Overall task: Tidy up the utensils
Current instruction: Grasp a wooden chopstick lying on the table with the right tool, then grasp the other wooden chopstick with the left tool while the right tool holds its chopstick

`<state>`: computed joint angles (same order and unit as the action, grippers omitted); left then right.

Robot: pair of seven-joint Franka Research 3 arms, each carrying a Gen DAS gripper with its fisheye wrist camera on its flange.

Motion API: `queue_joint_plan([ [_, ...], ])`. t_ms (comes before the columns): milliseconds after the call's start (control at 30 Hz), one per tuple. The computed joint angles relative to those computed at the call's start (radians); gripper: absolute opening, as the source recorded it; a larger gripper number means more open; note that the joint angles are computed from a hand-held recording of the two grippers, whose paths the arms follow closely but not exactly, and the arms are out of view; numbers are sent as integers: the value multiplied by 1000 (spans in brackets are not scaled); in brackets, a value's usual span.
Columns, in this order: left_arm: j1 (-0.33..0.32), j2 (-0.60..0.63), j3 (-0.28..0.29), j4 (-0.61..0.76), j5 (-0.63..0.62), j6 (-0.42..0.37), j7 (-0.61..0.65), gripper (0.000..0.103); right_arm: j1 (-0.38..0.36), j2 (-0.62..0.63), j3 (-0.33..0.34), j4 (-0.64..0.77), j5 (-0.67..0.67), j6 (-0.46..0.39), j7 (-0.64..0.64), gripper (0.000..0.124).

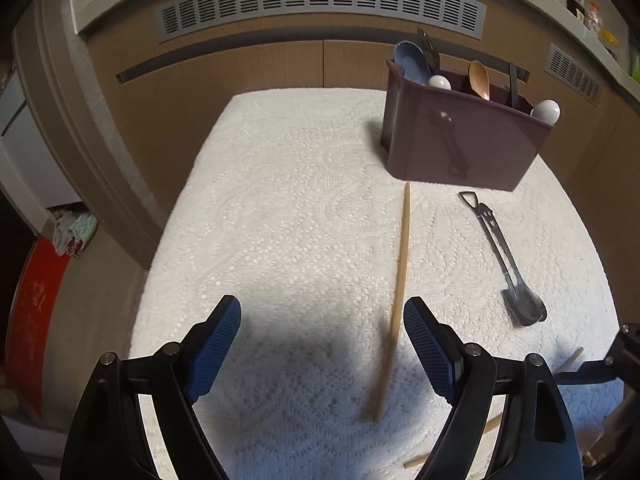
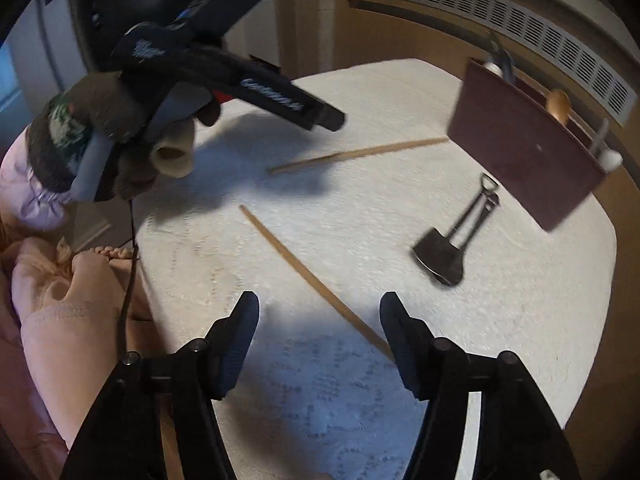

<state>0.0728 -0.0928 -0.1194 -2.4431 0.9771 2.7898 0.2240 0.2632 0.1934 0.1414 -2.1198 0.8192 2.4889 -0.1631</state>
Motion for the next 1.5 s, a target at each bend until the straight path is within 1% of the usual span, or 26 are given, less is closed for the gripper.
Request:
queue_joint_plan([
  [67, 1, -17, -5, -6, 26, -9, -23, 84, 30, 11, 7, -6, -44, 74, 23, 61],
  [100, 2, -23, -8, -9, 38, -9, -33, 84, 40, 23, 6, 2, -74, 88, 53, 61],
  [200, 3, -39, -13, -15, 64, 5, -50, 84, 67, 73, -8, 45, -194, 111, 201, 60],
  [233, 3, -41, -15, -15, 71, 12, -50, 84, 70, 89, -15, 64, -231, 94, 258, 59],
  [267, 3, -43, -17, -15, 76, 15, -49, 84, 57, 96, -12, 82, -232, 57, 294, 50],
  [300, 2, -43, -19, -14, 78, 17, -46, 84, 50, 94, -8, 83, -232, 54, 313, 23],
  [367, -2, -39, -22, -8, 72, 18, -34, 84, 47, 80, -1, 56, -232, 118, 338, 9],
  [400, -4, -35, -23, -4, 71, 21, -29, 84, 36, 71, 12, 38, -199, 157, 324, 6],
  [467, -7, -27, -22, 1, 67, 26, -19, 84, 10, 66, 33, 21, -131, 200, 282, 5],
  [500, -8, -22, -21, 4, 65, 30, -14, 84, 3, 60, 30, 17, -123, 199, 290, 5],
  [667, -18, 19, -9, 23, 5, 46, 39, 85, -28, 112, -13, 106, -125, 124, 464, 4],
  [800, -36, 68, -2, 45, -81, 49, 115, 85, -58, 160, -22, 168, -121, 133, 562, 5],
  [833, -41, 77, 0, 51, -89, 49, 125, 85, -63, 168, -21, 174, -119, 154, 581, 5],
  [900, -53, 97, 2, 64, -122, 52, 161, 85, -91, 166, 1, 170, -83, 174, 559, 7],
  [933, -58, 103, 3, 69, -131, 53, 171, 85, -108, 162, 14, 169, -62, 158, 535, 9],
  [1033, -71, 111, 9, 82, -120, 29, 153, 85, -143, 121, 41, 143, 4, 54, 427, 11],
  [1133, -70, 104, 19, 74, -121, 25, 133, 85, -115, 104, 45, 128, 28, 4, 342, 12],
  [1167, -68, 98, 21, 67, -121, 26, 132, 85, -113, 75, 43, 100, 26, -13, 326, 13],
  [1200, -65, 91, 23, 60, -118, 28, 126, 85, -90, 81, 33, 102, 16, -12, 322, 13],
  [1267, -58, 78, 24, 46, -112, 34, 121, 85, -52, 87, 27, 96, -17, 22, 317, 14],
  [1333, -49, 68, 26, 33, -104, 52, 118, 85, -13, 100, 22, 87, -63, 93, 333, 17],
  [1367, -43, 66, 27, 28, -100, 70, 121, 85, -12, 96, 33, 74, -44, 131, 308, 16],
  [1400, -37, 66, 29, 23, -100, 96, 130, 85, -1, 90, 31, 64, -61, 154, 316, 10],
  [1433, -31, 69, 35, 16, -119, 143, 161, 85, 9, 79, 28, 52, -81, 169, 333, 6],
  [1467, -25, 75, 40, 8, -153, 192, 202, 82, 11, 70, 26, 47, -91, 163, 352, 5],
  [1500, -20, 82, 43, 4, -200, 231, 251, 74, 2, 60, 29, 43, -75, 156, 347, 5],
])
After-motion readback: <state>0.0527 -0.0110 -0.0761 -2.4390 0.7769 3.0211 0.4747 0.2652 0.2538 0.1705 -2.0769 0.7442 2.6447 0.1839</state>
